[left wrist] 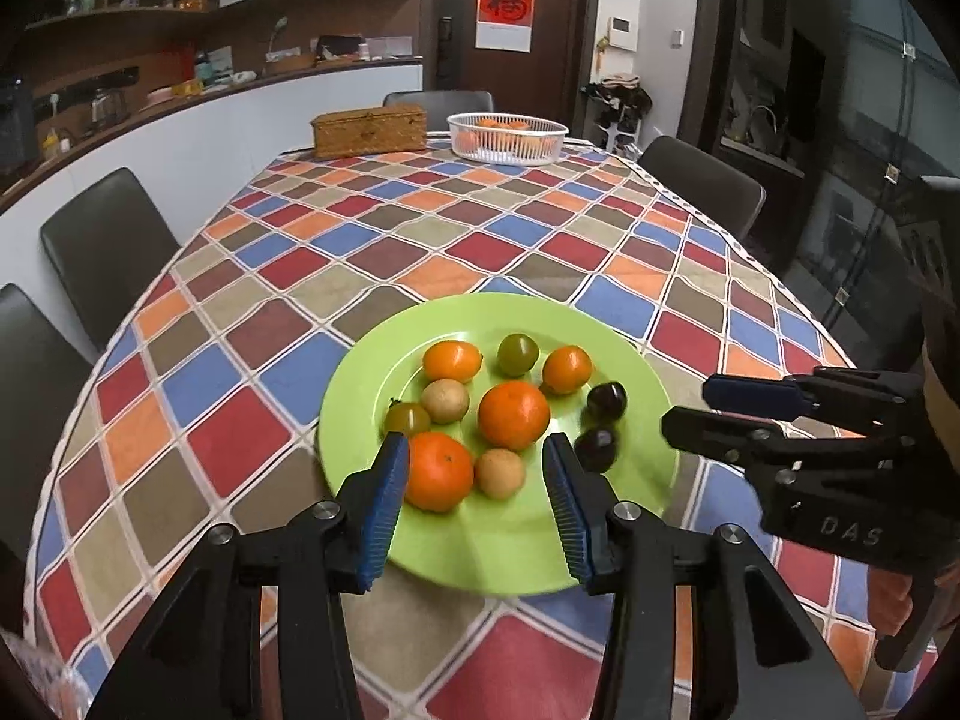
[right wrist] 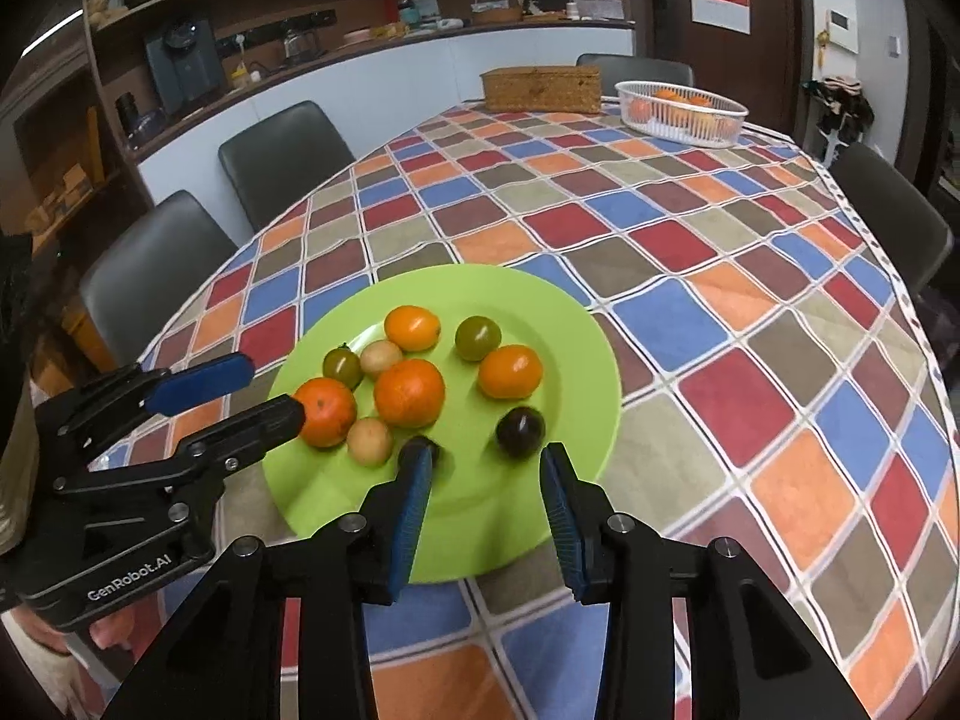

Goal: Organize fruits

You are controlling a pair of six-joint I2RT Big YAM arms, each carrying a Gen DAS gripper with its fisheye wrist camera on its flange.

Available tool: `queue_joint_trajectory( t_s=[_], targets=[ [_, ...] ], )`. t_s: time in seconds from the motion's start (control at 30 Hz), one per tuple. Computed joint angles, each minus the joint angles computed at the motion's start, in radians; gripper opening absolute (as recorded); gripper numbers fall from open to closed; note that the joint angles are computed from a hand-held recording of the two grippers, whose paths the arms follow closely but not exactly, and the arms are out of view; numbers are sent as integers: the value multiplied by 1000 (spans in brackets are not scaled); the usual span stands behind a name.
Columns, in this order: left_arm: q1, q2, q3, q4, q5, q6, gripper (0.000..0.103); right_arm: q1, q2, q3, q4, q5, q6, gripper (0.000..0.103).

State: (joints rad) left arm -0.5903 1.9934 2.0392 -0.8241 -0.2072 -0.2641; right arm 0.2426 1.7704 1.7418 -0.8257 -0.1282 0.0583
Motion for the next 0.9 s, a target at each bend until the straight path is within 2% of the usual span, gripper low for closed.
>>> queue_joint_trajectory(
  t_s=[0.1, 0.2, 0.33, 0.5, 0.63, 0.9],
  targets=[
    [-17, -50, -55, 16, -34, -23, 46, 5, -51, -50, 22, 28, -1, 40],
    [-34, -98, -106, 37, -73, -31, 53, 11, -114, -112, 61, 67, -2, 49],
    [-71, -171, -183, 77, -148, -24, 62, 18, -203, -196, 112, 106, 13, 53],
    [-108, -244, -263, 115, -210, -17, 69, 30, -315, -300, 168, 163, 34, 64],
    [-142, -303, -333, 140, -249, -43, 82, 45, -397, -376, 193, 200, 44, 69],
    [-199, -386, -420, 144, -317, -69, 93, 70, -526, -486, 197, 249, 87, 80]
  ],
)
